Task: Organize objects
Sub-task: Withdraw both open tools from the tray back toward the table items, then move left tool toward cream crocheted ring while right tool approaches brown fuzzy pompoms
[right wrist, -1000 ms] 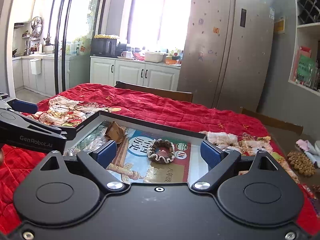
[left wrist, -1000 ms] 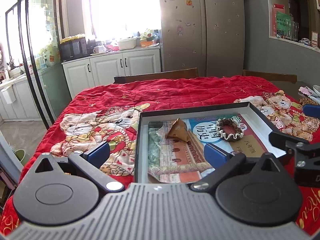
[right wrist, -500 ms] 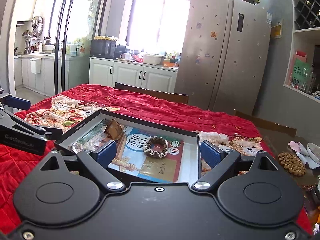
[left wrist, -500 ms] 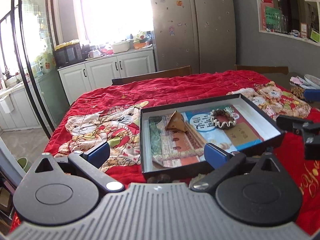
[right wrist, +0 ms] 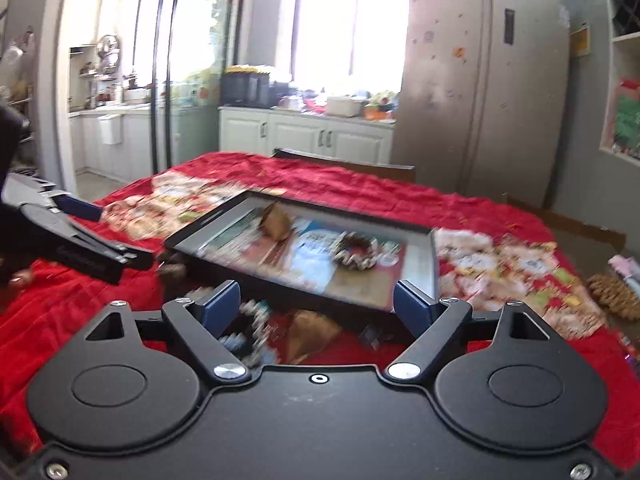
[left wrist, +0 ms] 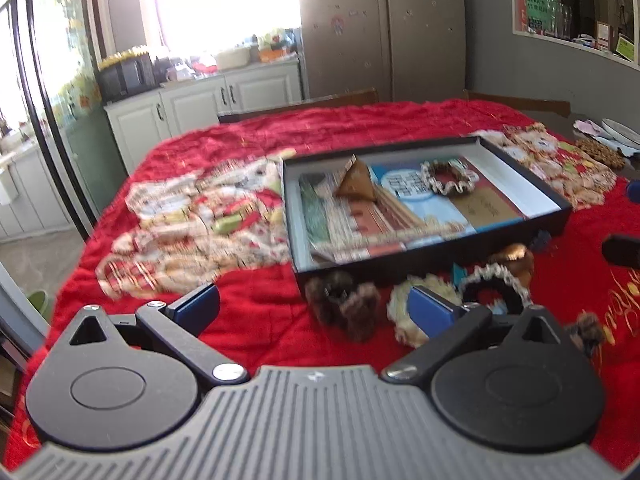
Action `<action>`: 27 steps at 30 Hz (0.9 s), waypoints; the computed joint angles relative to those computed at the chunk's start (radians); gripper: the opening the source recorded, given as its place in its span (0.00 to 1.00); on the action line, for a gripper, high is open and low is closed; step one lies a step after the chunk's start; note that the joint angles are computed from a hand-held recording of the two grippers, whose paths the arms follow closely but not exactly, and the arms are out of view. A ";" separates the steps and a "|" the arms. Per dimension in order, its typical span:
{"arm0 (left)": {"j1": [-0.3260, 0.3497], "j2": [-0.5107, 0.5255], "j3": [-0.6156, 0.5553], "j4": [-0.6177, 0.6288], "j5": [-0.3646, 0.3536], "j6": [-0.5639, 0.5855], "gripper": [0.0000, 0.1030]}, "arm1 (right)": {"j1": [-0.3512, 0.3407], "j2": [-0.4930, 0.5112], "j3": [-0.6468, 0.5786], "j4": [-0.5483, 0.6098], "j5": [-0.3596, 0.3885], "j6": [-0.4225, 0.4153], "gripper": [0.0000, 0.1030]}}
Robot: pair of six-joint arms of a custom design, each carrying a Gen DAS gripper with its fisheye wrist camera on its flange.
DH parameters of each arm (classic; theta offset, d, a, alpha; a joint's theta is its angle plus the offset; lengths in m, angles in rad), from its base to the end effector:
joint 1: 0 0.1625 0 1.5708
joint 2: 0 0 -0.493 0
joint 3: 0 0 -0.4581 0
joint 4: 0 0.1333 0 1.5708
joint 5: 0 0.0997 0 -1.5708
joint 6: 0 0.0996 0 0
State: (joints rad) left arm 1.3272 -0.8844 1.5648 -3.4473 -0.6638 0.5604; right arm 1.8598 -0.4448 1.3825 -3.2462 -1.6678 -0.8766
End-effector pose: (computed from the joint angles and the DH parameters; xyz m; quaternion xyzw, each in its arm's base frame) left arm 0.0217 -0.7907 0.3260 0.0637 0.7802 -0.4427 0.4374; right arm 0.3626 -0.7858 -0.0010 0.4981 -0.7875 0.3316 0.1476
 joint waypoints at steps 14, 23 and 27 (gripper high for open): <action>0.017 0.001 0.042 0.052 -0.088 -0.128 1.00 | -0.027 -0.014 0.096 0.066 -0.003 -0.015 0.70; 0.032 0.047 -0.021 0.060 -0.071 -0.230 0.90 | -0.034 0.003 0.082 0.089 -0.021 -0.008 0.55; 0.040 0.048 -0.031 0.132 -0.085 -0.300 0.80 | -0.035 0.009 0.079 0.088 -0.026 -0.014 0.51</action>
State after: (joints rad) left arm 1.3671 -0.8361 1.5336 -3.3158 -0.7485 0.2600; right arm 1.8252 -0.4362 1.4612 -3.1584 -1.6941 -0.8906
